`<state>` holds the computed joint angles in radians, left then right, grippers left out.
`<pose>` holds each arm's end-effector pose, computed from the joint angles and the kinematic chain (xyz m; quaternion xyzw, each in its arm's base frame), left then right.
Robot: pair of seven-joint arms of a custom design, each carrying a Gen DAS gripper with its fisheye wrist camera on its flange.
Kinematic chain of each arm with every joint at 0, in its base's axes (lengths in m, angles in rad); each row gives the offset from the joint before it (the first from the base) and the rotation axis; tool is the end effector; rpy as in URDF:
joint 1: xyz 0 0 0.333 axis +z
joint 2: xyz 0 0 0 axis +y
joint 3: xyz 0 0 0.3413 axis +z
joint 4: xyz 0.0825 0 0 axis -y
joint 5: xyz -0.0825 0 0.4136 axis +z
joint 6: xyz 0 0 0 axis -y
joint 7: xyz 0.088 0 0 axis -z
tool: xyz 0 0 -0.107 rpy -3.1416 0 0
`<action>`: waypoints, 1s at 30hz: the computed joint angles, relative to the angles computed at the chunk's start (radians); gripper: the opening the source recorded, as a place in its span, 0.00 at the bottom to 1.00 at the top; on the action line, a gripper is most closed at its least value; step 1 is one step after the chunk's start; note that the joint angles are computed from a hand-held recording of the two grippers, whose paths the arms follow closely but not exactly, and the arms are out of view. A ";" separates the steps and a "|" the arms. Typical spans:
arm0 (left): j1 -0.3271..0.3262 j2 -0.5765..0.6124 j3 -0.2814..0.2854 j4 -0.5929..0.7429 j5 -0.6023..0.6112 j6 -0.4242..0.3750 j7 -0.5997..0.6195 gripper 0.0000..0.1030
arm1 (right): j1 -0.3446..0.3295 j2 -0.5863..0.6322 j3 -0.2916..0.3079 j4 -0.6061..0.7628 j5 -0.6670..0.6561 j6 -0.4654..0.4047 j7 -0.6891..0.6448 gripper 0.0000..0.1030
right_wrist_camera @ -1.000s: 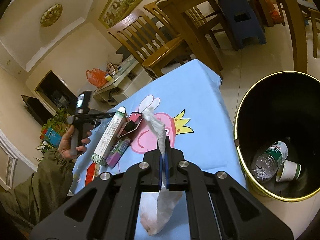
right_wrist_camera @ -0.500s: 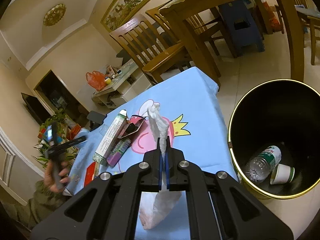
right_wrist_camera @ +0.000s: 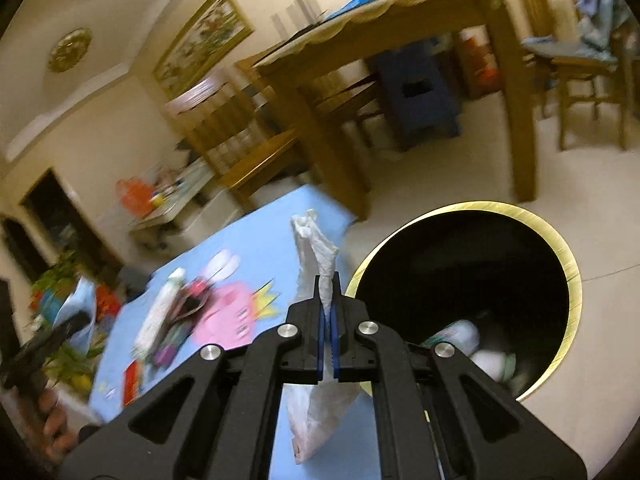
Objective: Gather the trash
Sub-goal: 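Drop the tissue into the bin with the right tool while the left tool drops the mask in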
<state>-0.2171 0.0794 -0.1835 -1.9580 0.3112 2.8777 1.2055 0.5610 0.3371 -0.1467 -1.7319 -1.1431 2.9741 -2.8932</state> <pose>0.5956 -0.2674 0.5471 -0.5427 0.7305 -0.3362 0.2427 0.6212 0.3553 0.4695 -0.5118 0.7061 -0.1967 0.4480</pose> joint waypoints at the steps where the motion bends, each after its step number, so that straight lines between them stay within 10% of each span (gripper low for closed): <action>1: -0.014 0.013 -0.010 0.013 0.016 0.003 0.001 0.08 | 0.004 -0.012 -0.006 -0.005 0.001 -0.052 -0.009 0.03; 9: -0.128 0.109 -0.014 0.129 0.150 -0.011 -0.044 0.08 | -0.099 0.046 0.090 0.045 0.251 -0.218 -0.278 0.12; 11: -0.144 0.152 -0.015 0.175 0.144 -0.025 -0.026 0.08 | -0.105 0.072 0.092 0.057 0.321 -0.203 -0.331 0.54; 13: -0.162 0.172 -0.010 0.197 0.142 -0.031 -0.015 0.08 | -0.068 0.072 0.049 0.057 0.311 -0.224 -0.314 0.57; 20: -0.236 0.304 0.000 0.356 0.146 -0.096 0.029 0.08 | 0.019 -0.052 -0.099 -0.081 -0.025 -0.153 0.165 0.79; 26: -0.308 0.528 -0.010 0.668 0.085 -0.220 0.154 0.10 | 0.001 -0.170 -0.093 -0.193 -0.266 -0.226 0.504 0.81; 30: -0.336 0.635 -0.018 0.831 0.013 -0.298 0.236 0.42 | -0.043 -0.204 -0.053 -0.232 -0.285 -0.256 0.555 0.81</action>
<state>-0.5528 0.7141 -0.2016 -1.1266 0.3244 2.5798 1.4412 0.5175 0.1330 -0.1993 -1.9641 -1.4280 2.7178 -2.3382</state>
